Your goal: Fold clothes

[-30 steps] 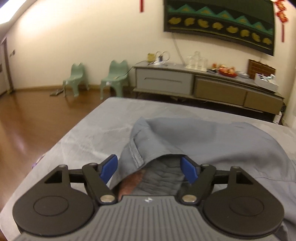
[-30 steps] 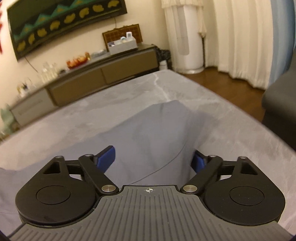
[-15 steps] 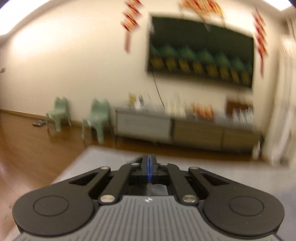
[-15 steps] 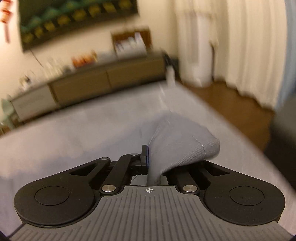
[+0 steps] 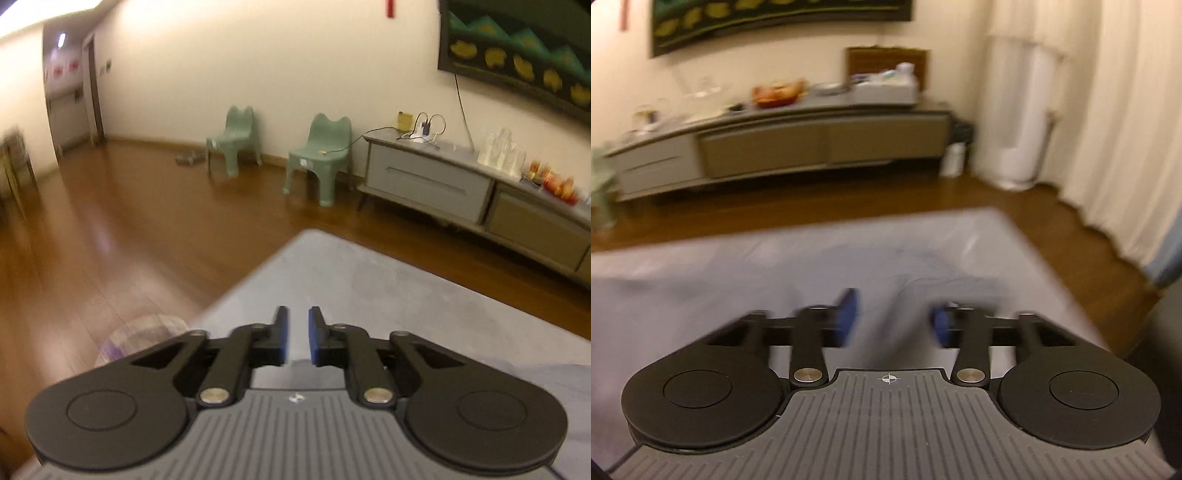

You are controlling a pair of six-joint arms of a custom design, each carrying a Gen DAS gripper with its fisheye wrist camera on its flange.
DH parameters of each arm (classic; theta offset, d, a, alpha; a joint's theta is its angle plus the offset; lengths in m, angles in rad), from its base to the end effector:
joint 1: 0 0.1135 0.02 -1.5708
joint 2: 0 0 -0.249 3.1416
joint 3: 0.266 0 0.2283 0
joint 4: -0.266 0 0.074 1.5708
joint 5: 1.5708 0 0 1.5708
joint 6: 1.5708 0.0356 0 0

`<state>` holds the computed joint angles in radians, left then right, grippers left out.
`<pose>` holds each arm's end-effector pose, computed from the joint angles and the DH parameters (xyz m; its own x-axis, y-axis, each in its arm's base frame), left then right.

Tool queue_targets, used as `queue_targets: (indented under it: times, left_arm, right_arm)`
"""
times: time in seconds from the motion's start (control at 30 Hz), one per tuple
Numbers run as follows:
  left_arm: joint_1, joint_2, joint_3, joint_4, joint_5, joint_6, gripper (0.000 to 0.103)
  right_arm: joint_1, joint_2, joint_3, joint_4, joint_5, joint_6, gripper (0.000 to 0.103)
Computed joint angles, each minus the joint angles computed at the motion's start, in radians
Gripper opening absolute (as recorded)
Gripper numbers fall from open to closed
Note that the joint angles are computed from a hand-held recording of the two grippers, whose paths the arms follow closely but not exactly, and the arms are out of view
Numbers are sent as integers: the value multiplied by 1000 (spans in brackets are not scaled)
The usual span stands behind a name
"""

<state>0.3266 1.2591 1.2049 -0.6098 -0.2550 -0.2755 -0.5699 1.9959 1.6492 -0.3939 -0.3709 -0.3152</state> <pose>0.2360 0.0894 0.3317 -0.4261 -0.4222 -0.8001 -0.6386 0.7668 -0.0646 0.3685 -0.2208 0.2496 -0.6262 0.0581 -0.7775 0.0878 0.9961 0.0037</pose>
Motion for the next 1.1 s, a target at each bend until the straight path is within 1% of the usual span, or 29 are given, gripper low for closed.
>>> queue_targets:
  times: [0.03,0.07,0.1,0.13,0.17,0.2,0.23,0.27,0.3,0.33,0.4,0.43,0.47,0.5,0.53,0.57,0.6,0.63,0.7,0.77,0.83,0.87,0.9,0.93,0.97,1.0,1.03,1.07,1.1]
  left_arm:
    - [17,-82,-81,16,46,-13,32]
    - [27,-174,-149,10,77,-13,38]
    - [32,-276,-202,-17,94,-4,52]
    - [39,-378,-244,-55,114,5,59]
    - [37,-462,-266,-102,125,7,60]
    - [19,-542,-278,-158,132,-2,67]
    - [2,-603,-282,-221,157,-3,85]
    - [-5,-642,-279,-283,199,9,93]
    - [-26,-679,-274,-345,225,11,100]
    - [-98,-711,-279,-394,200,-10,100]
    - [-345,-723,-303,-463,37,-122,103]
    - [-471,-694,-311,-489,-44,-214,103]
    - [-553,-656,-326,-493,-86,-283,103]
    - [-611,-609,-342,-487,-113,-334,103]
    - [-666,-566,-358,-475,-158,-374,92]
    - [-673,-538,-361,-457,-166,-366,62]
    - [-642,-519,-352,-436,-130,-328,5]
    - [-612,-500,-342,-417,-94,-293,0]
    - [-478,-530,-239,-416,-46,-194,0]
    - [-227,-542,-86,-409,99,-46,0]
    - [24,-494,114,-432,212,40,0]
    - [150,-450,212,-449,281,60,0]
    - [249,-400,296,-476,347,73,0]
    - [298,-362,346,-503,394,98,0]
    - [297,-333,363,-528,407,128,0]
    - [245,-315,349,-554,375,143,1]
    - [143,-338,287,-572,309,113,7]
    - [24,-383,204,-584,244,56,14]
    - [-101,-422,124,-596,183,-12,31]
  right_arm:
    - [-27,-66,-121,25,-66,-21,55]
    - [-61,-134,-228,22,-138,-54,58]
    - [-100,-206,-334,2,-210,-103,66]
    - [-137,-267,-418,-43,-270,-160,74]
    - [-164,-315,-477,-110,-307,-221,75]
    - [-195,-358,-530,-187,-340,-292,75]
    - [-220,-400,-578,-273,-371,-360,76]
    - [-228,-446,-626,-351,-398,-414,78]
    - [-233,-491,-676,-409,-417,-468,85]
    - [-232,-543,-735,-437,-424,-506,90]
    - [-203,-698,-895,-367,-403,-506,92]
    - [-170,-804,-986,-295,-378,-467,92]
    - [-132,-871,-1032,-253,-353,-436,87]
    - [-100,-910,-1051,-229,-338,-423,58]
    - [-62,-953,-1067,-206,-311,-414,27]
    - [-37,-981,-1069,-191,-296,-414,16]
    - [-37,-988,-1050,-186,-306,-429,5]
    - [-62,-989,-1013,-183,-331,-441,2]
    - [-173,-964,-879,-155,-425,-419,0]
    - [-290,-892,-698,-111,-513,-339,0]
    - [-384,-768,-481,-56,-554,-214,0]
    - [-411,-698,-379,-32,-541,-154,0]
    - [-419,-631,-296,-21,-496,-115,0]
    - [-416,-570,-229,-11,-432,-92,0]
    - [-392,-525,-211,12,-330,-94,1]
    - [-367,-476,-210,32,-220,-96,2]
    - [-351,-420,-210,27,-128,-93,13]
    - [-346,-366,-212,4,-55,-91,23]
    - [-357,-336,-245,14,-22,-72,36]
